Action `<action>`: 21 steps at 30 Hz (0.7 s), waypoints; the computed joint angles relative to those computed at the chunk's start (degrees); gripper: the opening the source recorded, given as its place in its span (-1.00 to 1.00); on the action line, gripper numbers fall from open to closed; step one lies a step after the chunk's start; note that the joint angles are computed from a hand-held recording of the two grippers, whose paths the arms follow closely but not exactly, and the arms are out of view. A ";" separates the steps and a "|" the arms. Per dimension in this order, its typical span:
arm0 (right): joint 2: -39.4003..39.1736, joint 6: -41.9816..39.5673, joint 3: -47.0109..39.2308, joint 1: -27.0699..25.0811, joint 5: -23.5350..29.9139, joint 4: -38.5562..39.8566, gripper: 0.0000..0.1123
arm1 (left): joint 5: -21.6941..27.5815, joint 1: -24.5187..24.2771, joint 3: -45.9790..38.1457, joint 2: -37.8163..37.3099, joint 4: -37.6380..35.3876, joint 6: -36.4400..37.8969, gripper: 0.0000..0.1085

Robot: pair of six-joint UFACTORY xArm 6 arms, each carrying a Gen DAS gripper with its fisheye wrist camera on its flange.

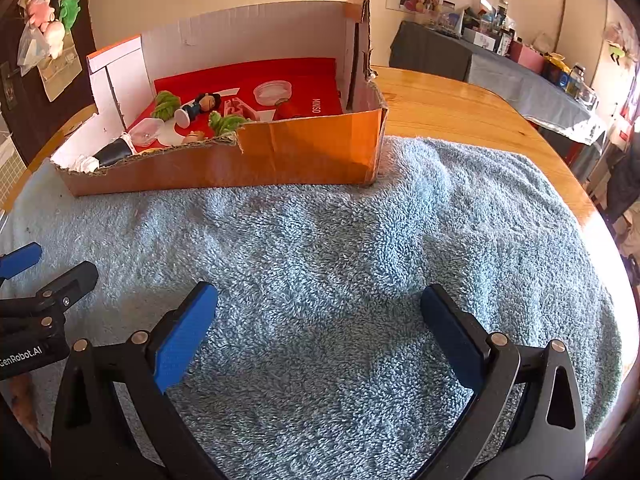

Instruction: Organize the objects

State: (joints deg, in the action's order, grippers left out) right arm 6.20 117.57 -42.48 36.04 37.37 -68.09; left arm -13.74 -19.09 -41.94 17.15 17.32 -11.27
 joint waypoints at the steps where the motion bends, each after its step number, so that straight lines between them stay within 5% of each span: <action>1: 0.00 -0.03 0.00 0.02 0.01 0.00 0.83 | -0.01 -0.01 0.05 -0.03 0.00 0.00 0.90; 21: 0.03 0.03 -0.01 0.07 0.05 -0.02 0.83 | 0.01 0.11 -0.07 0.04 0.36 -0.28 0.90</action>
